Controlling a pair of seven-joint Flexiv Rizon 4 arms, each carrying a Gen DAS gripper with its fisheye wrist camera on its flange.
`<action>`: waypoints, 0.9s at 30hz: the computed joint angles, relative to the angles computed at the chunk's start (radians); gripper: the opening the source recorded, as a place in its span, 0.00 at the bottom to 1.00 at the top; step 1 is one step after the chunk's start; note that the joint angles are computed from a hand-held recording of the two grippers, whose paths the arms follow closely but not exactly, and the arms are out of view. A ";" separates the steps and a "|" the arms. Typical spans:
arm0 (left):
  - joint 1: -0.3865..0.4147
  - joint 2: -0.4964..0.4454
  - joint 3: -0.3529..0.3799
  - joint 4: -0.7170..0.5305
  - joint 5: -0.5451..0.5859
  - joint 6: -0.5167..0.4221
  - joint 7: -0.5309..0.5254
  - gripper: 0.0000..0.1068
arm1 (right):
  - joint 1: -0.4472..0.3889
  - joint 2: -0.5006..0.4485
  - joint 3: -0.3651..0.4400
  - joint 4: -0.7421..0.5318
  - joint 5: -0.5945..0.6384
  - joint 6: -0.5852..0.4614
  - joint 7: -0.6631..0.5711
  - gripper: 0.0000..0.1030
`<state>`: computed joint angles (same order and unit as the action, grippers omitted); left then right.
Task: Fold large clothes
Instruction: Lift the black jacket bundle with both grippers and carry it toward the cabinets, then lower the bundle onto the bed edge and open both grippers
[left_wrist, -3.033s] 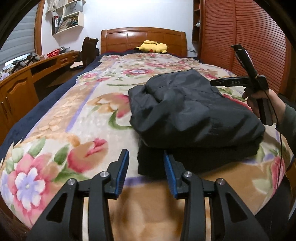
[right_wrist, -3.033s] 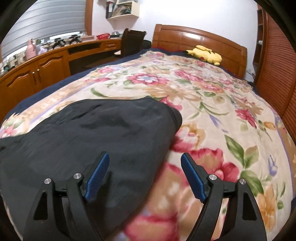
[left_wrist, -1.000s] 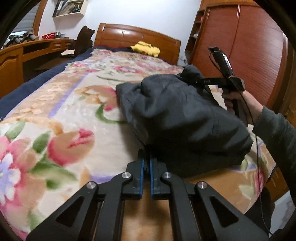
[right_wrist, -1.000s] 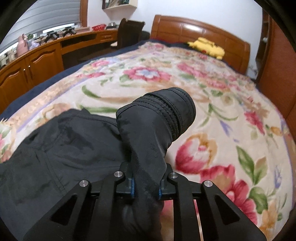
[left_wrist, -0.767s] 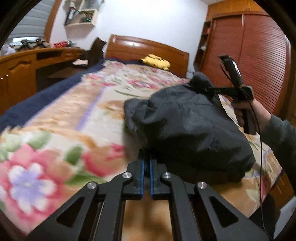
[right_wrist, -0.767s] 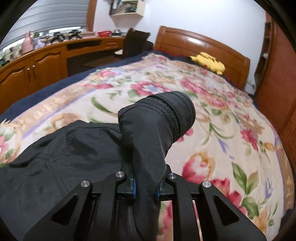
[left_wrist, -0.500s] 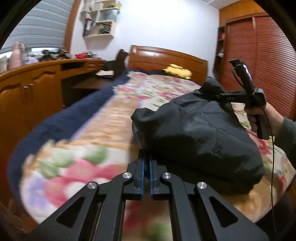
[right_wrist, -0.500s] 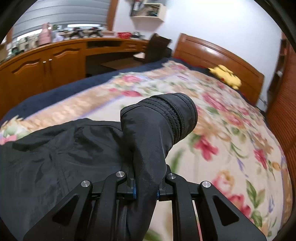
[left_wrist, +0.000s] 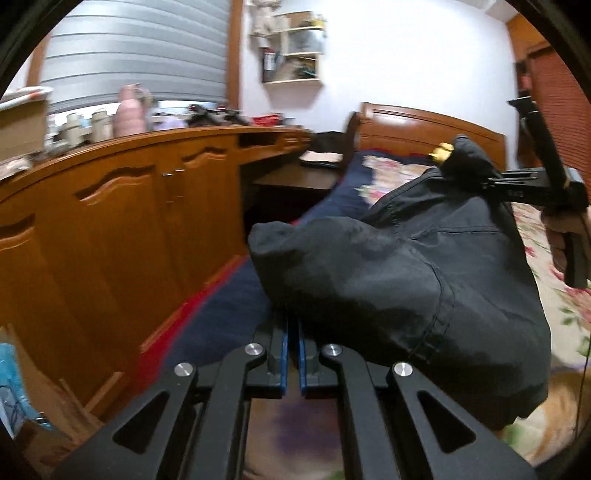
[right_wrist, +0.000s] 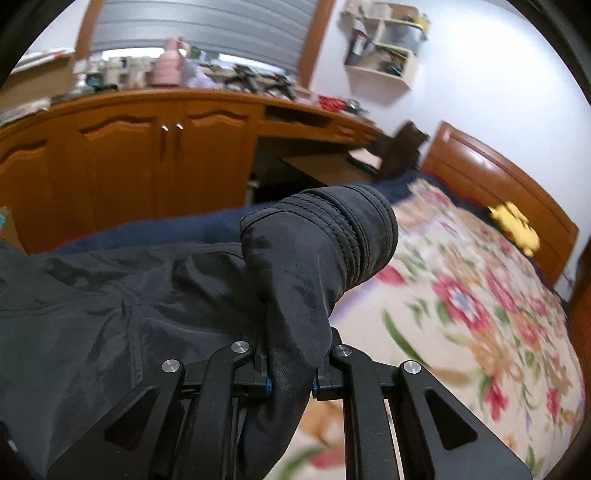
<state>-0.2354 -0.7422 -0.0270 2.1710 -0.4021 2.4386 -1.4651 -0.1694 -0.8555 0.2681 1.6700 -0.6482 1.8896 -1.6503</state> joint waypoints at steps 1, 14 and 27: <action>0.006 0.001 0.005 0.009 -0.005 0.001 -0.005 0.01 | 0.007 -0.009 0.013 -0.014 -0.001 -0.004 0.005 0.11; -0.033 0.009 0.015 0.071 -0.086 0.026 -0.031 0.07 | -0.017 -0.044 0.111 -0.023 0.085 -0.142 -0.091 0.62; -0.135 0.095 -0.025 0.027 -0.108 -0.001 0.115 0.37 | -0.351 -0.006 0.308 0.206 -0.014 -0.036 -0.154 0.68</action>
<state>-0.3700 -0.6475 -0.0519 2.1975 -0.5102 2.4378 -1.3501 -0.5203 -0.8620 0.5761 1.8757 -0.6622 1.8535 -1.8041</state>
